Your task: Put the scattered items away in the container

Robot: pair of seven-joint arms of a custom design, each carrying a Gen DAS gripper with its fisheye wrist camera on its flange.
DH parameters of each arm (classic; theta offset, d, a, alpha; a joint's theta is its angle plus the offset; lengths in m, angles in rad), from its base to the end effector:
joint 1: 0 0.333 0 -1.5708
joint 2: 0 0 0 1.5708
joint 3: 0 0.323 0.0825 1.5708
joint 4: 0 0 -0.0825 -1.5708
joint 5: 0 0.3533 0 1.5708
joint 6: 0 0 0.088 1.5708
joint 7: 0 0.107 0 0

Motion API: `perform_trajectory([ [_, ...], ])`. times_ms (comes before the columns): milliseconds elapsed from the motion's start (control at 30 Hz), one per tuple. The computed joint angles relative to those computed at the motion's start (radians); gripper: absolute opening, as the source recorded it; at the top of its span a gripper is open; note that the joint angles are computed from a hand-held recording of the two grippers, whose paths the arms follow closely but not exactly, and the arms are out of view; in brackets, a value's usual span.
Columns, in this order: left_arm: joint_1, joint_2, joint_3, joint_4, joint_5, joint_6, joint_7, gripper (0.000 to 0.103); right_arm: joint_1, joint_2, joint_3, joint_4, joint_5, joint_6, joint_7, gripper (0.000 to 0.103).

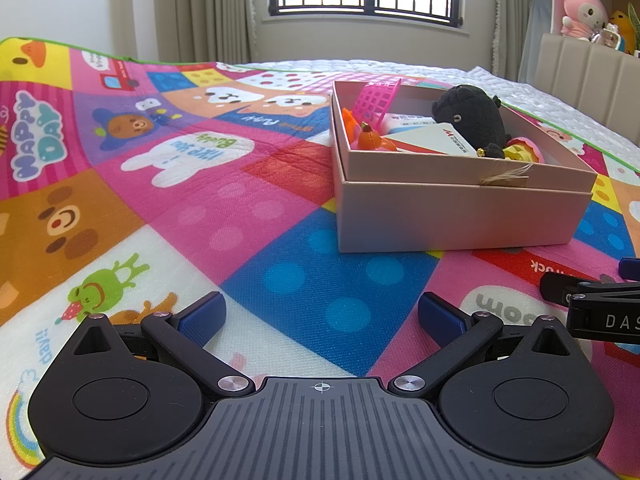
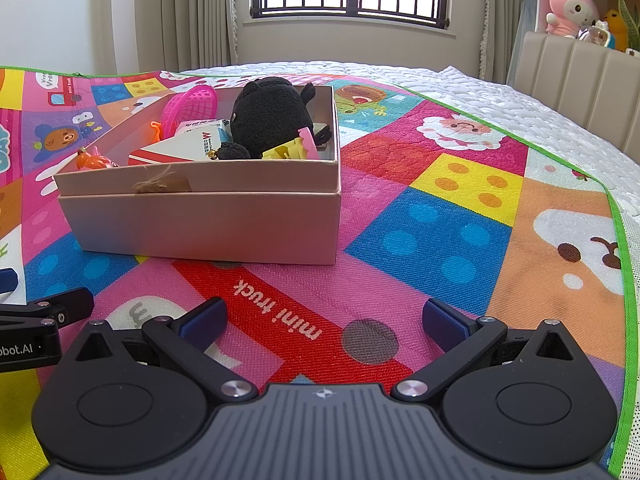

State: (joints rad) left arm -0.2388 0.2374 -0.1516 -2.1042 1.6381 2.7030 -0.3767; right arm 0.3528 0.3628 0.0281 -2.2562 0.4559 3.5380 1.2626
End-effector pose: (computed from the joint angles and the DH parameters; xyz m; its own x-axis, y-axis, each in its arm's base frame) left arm 0.5077 -0.2428 0.3481 0.1367 -0.9904 -0.0204 -0.6196 -0.0694 -0.7818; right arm 0.5469 0.1597 0.3391 0.1725 -0.9850 0.0077 -0.6174 -0.1142 -0.7783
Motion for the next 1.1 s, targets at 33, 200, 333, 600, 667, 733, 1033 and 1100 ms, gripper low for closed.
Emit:
perform_trajectory([
  [33,0.000,0.000,0.000,0.000,0.000,0.000,0.000,0.103,0.000,0.000,0.000,0.000,0.000,0.000,0.000,0.103],
  [200,-0.001,0.000,0.000,0.000,-0.001,-0.001,0.001,0.103,0.000,0.000,0.000,0.000,-0.002,0.000,0.001,0.103],
  [333,0.005,0.001,0.003,0.000,0.010,0.018,-0.015,0.103,0.000,0.000,-0.001,0.000,-0.002,0.000,0.002,0.103],
  [600,-0.012,0.004,-0.005,0.004,-0.018,-0.032,0.030,0.103,0.000,0.001,-0.001,0.001,-0.003,0.000,0.002,0.103],
  [667,-0.011,0.007,-0.002,0.009,-0.028,-0.028,0.037,0.103,0.000,0.001,-0.001,0.001,-0.003,0.000,0.002,0.103],
  [733,-0.009,0.009,0.001,0.011,-0.025,-0.019,0.027,0.103,0.000,0.001,-0.001,0.001,-0.003,0.000,0.002,0.103],
  [1033,0.002,-0.005,0.009,0.009,-0.267,0.037,0.241,0.103,-0.005,0.001,0.002,0.001,-0.008,0.000,0.007,0.103],
  [1100,-0.017,-0.001,0.018,0.011,-0.237,0.016,0.201,0.103,-0.004,0.001,0.002,0.001,-0.009,0.000,0.007,0.103],
])
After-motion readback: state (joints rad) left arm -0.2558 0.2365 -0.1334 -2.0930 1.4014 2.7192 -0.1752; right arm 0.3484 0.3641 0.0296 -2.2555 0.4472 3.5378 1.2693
